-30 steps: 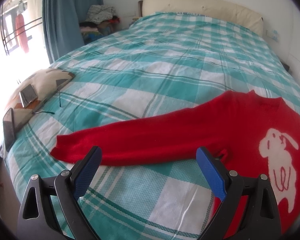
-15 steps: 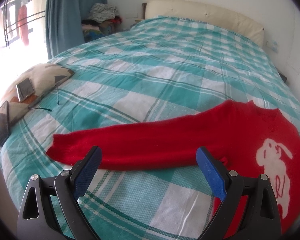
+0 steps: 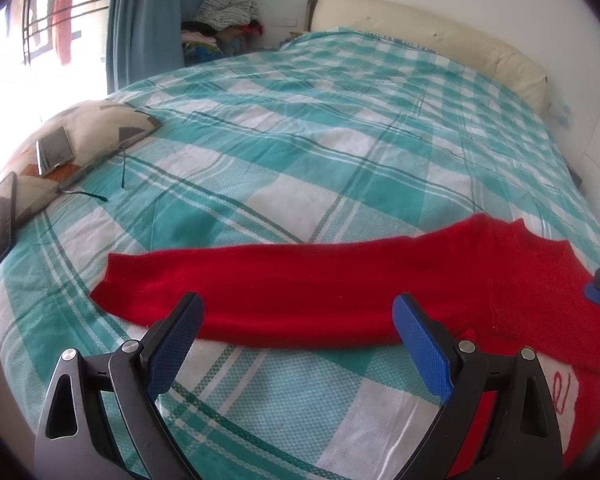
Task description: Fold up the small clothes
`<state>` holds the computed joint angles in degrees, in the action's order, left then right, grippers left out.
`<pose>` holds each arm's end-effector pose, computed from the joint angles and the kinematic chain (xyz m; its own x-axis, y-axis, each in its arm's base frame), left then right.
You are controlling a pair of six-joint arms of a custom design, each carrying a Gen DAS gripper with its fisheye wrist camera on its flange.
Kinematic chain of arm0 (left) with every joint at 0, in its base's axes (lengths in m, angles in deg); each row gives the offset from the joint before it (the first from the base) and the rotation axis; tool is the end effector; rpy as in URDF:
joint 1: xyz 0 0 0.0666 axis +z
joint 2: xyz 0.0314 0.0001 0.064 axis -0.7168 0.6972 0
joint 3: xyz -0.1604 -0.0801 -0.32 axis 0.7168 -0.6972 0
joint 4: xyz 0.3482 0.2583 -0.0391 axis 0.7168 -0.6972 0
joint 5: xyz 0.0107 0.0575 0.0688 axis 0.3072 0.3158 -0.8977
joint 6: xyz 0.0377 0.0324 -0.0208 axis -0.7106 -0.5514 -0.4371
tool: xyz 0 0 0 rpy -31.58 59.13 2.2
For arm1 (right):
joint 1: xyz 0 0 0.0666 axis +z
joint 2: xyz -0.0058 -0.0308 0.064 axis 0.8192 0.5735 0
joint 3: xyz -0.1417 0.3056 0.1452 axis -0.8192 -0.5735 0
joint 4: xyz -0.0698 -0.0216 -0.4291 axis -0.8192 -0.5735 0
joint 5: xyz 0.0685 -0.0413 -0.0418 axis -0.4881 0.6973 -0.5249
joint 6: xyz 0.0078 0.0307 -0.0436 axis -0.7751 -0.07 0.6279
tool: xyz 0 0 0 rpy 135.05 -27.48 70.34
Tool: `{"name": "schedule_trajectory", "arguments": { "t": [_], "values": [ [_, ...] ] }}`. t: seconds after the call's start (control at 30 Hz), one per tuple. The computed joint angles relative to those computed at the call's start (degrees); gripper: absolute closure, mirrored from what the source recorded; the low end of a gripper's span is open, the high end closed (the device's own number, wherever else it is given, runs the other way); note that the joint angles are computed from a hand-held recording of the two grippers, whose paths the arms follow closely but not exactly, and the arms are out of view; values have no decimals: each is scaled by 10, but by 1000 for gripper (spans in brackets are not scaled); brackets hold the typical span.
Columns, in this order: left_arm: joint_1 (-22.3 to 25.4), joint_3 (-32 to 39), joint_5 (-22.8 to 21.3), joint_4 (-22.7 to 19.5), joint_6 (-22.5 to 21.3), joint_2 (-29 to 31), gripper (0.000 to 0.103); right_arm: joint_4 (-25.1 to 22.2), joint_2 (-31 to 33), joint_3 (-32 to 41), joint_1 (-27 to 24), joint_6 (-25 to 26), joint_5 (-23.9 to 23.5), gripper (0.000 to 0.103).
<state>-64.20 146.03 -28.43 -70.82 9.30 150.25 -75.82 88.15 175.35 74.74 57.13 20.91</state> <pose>0.4825 -0.1474 0.3411 -0.6523 -0.2769 -0.7056 -0.3007 0.9490 -0.0945 0.6139 0.2337 0.3451 -0.8423 0.0624 -0.5354 -0.2576 0.8260 0.5014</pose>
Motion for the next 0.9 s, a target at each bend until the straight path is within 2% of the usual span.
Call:
{"name": "schedule_trajectory", "arguments": {
  "t": [0.07,0.13,0.2,0.37,0.43,0.63,0.73,0.9],
  "values": [
    [4,-2,9,1,6,1,7,8,-42,-50,-10,15,39,40],
    [7,-4,23,1,10,2,7,12,-97,-112,-21,46,101,33],
    [6,-8,37,5,9,-3,7,22,-160,-187,-37,72,162,31],
    [-17,-21,19,12,-15,-11,6,50,-302,-360,-80,127,333,31],
    [-25,-23,27,6,-17,-8,6,55,-335,-399,-103,122,371,31],
    [-58,-20,-1,-5,-47,10,6,78,-374,-459,-156,56,399,28],
    [-69,-19,-10,-7,-61,17,6,94,-379,-479,-171,28,381,22],
    [-79,-4,-8,-19,-74,41,6,102,-368,-481,-175,26,364,12]
  ]
}}
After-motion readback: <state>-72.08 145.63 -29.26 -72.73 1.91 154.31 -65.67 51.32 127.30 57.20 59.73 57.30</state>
